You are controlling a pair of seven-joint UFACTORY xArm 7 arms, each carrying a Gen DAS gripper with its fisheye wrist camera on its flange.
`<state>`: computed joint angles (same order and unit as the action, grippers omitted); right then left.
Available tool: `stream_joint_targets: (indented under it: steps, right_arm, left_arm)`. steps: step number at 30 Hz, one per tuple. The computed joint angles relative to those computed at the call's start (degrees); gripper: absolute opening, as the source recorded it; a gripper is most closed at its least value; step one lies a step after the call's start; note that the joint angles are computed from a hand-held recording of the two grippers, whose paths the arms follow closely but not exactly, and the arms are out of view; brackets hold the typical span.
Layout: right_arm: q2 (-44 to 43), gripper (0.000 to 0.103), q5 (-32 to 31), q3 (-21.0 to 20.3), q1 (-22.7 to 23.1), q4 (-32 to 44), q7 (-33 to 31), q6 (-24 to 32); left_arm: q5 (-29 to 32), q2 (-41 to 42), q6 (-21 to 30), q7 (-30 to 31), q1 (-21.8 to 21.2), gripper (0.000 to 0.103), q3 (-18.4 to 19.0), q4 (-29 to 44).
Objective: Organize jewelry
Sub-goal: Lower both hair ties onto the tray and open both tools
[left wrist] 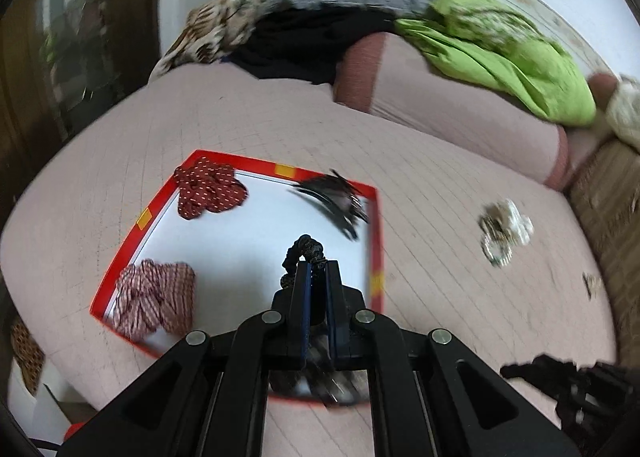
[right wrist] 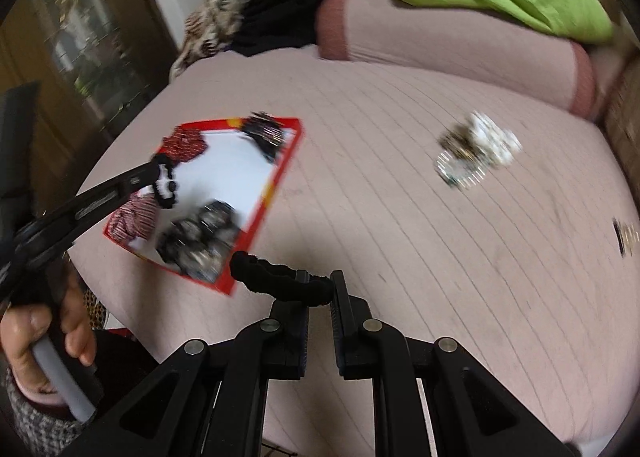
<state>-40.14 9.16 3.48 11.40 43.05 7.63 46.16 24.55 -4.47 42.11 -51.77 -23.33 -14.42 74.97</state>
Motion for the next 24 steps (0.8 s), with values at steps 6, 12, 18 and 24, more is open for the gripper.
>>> stream_joint_targets:
  steps: [6, 12, 18, 24]
  right_arm:
    - [9.3, 0.011, -0.9, 2.8, 2.5, 7.0, -1.4, -4.6]
    - [17.9, 0.011, -2.8, 4.8, 4.3, 12.8, -2.4, -6.8]
    - [26.2, 0.011, -2.3, 5.0, 5.7, 18.3, -3.1, -6.6]
    - [33.5, 0.011, -0.1, 4.7, 6.0, 23.5, -3.3, -5.0]
  left_arm:
    - [-7.9, 3.5, -3.5, 5.7, 3.1, 0.007, 4.1, 2.1]
    - [-16.5, 4.4, -8.1, 12.5, 5.8, 0.006, 6.2, 1.0]
    - [-39.2, 3.8, -13.9, 29.6, 7.5, 0.006, 7.4, -3.3]
    - [-37.1, 5.1, -12.6, 26.9, 8.5, 0.006, 7.3, -3.0]
